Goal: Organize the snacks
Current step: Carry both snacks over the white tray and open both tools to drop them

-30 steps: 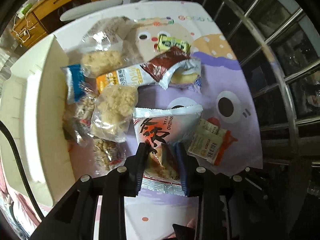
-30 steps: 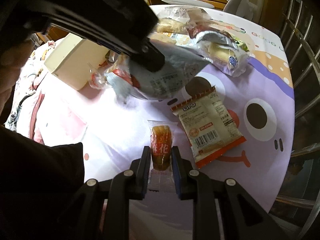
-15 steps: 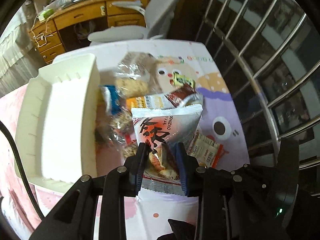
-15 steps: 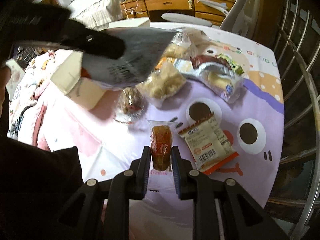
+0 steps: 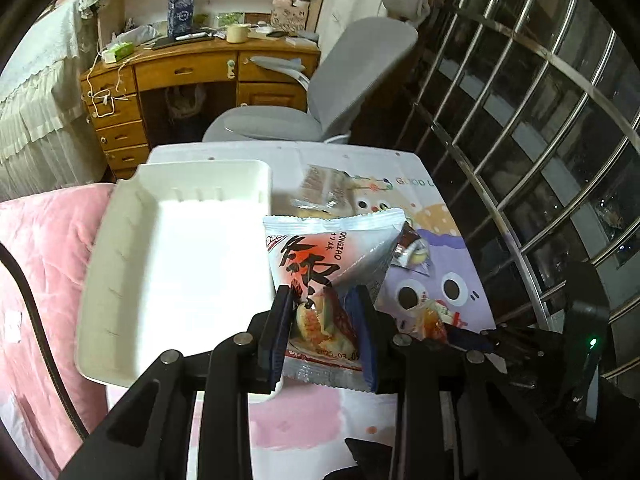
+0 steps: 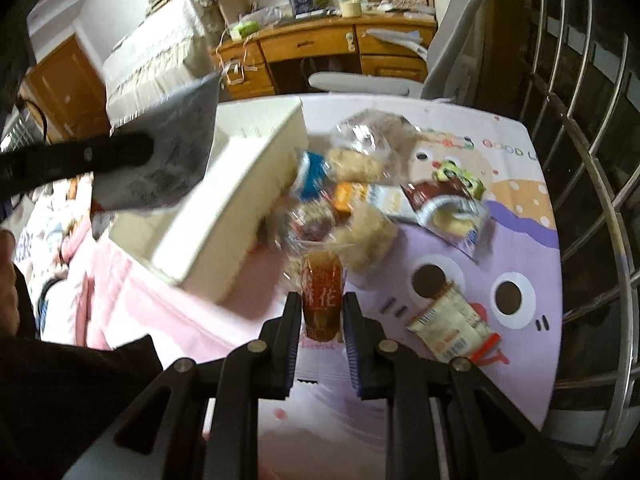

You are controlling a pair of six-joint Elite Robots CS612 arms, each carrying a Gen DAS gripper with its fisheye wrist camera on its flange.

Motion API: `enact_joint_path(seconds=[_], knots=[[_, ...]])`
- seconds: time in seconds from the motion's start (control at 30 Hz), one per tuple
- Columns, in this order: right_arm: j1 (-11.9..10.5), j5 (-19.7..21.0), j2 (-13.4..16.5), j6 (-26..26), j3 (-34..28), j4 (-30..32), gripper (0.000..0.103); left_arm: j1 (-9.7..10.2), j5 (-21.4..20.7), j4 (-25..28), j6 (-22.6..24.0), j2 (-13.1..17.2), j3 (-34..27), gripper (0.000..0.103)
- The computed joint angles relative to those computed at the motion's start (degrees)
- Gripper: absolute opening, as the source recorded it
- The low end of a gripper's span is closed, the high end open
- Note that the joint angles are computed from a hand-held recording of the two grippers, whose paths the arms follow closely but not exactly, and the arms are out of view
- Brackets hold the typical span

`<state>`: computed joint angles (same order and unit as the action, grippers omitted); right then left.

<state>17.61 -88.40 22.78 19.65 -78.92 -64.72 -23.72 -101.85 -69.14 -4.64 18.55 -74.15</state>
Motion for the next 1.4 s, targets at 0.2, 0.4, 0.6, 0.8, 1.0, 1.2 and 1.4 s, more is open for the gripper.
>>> enact_joint_path(seconds=[0.2, 0.4, 0.6, 0.8, 1.0, 1.2, 1.4], knots=[[2.2, -1.4, -2.3, 3.9, 4.8, -5.3, 0.021, 3.23, -2.3, -1.6, 2.0, 0.3, -0.9, 0.029], [4.7, -3.6, -4.5, 6.9, 10.6, -10.9, 0.021, 6.22, -4.6, -2.5, 4.8, 0.5, -0.8, 0.029], [7.0, -6.9, -6.5, 10.2, 16.5, -17.6, 0.021, 8.84, -7.0, -2.9, 9.2, 0.2, 0.3, 0.029], [8.4, -9.3, -8.0, 13.2, 20.9, -22.5, 0.021, 10.84, -9.6, -3.0, 11.9, -0.4, 2.4, 0.029], [9.6, -11.3, -9.3, 14.4, 24.2, -24.8, 0.022, 11.56, -10.0, -2.3, 12.8, -0.6, 3.2, 0.046], [9.4, -9.9, -9.9, 18.6, 25.4, -22.2, 0.042, 11.52, -8.8, 0.1, 13.9, -0.4, 2.7, 0.072], [9.3, -8.5, -9.6, 21.4, 24.8, -19.6, 0.048, 11.13, -6.5, 3.2, 14.0, 0.0, 1.9, 0.074]])
